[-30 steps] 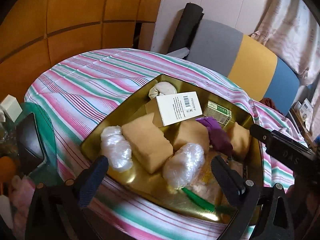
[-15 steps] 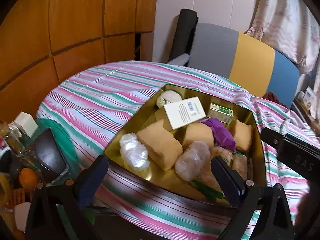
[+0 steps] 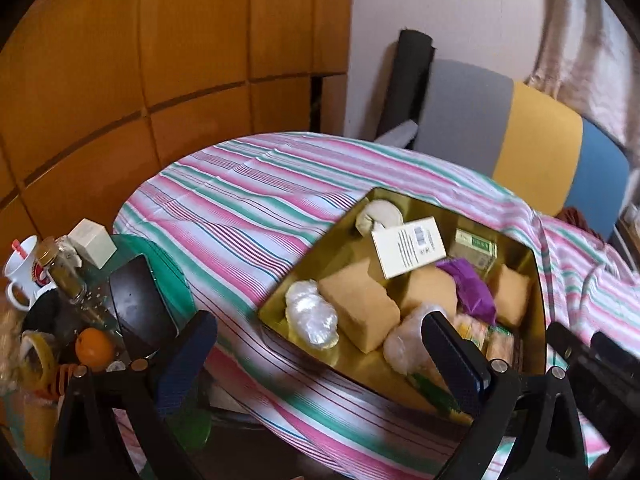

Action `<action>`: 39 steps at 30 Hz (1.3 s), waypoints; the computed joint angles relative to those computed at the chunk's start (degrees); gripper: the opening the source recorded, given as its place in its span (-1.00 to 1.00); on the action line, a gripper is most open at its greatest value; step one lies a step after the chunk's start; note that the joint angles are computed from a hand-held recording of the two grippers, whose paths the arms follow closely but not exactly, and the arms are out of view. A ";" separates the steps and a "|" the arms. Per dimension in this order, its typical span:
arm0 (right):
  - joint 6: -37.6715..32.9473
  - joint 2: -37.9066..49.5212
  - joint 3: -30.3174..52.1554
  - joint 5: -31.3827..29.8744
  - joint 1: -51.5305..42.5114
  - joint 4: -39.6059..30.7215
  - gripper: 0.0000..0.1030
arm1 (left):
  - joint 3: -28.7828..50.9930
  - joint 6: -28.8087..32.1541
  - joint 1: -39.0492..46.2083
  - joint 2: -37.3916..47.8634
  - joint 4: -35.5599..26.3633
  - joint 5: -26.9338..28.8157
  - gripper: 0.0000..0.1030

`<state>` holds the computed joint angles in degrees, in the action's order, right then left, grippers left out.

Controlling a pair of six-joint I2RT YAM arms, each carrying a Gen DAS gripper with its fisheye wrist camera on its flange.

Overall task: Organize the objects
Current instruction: 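Withdraw both grippers from the gold tin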

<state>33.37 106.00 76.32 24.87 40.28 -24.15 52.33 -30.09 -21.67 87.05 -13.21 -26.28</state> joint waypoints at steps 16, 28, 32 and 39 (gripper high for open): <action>2.67 0.52 2.67 0.51 1.53 -4.29 0.45 | 5.34 2.04 0.13 2.27 -9.00 2.01 0.99; 3.72 -0.28 1.34 0.25 1.12 -3.84 0.45 | 6.73 2.98 -0.80 3.46 -11.32 -0.63 0.99; 4.07 -0.46 1.24 0.87 1.07 -3.86 0.45 | 6.65 2.70 -0.11 3.50 -11.18 -0.05 0.99; 4.25 -0.48 1.10 0.70 1.19 -3.71 0.45 | 6.48 3.01 0.27 3.46 -10.65 0.87 0.99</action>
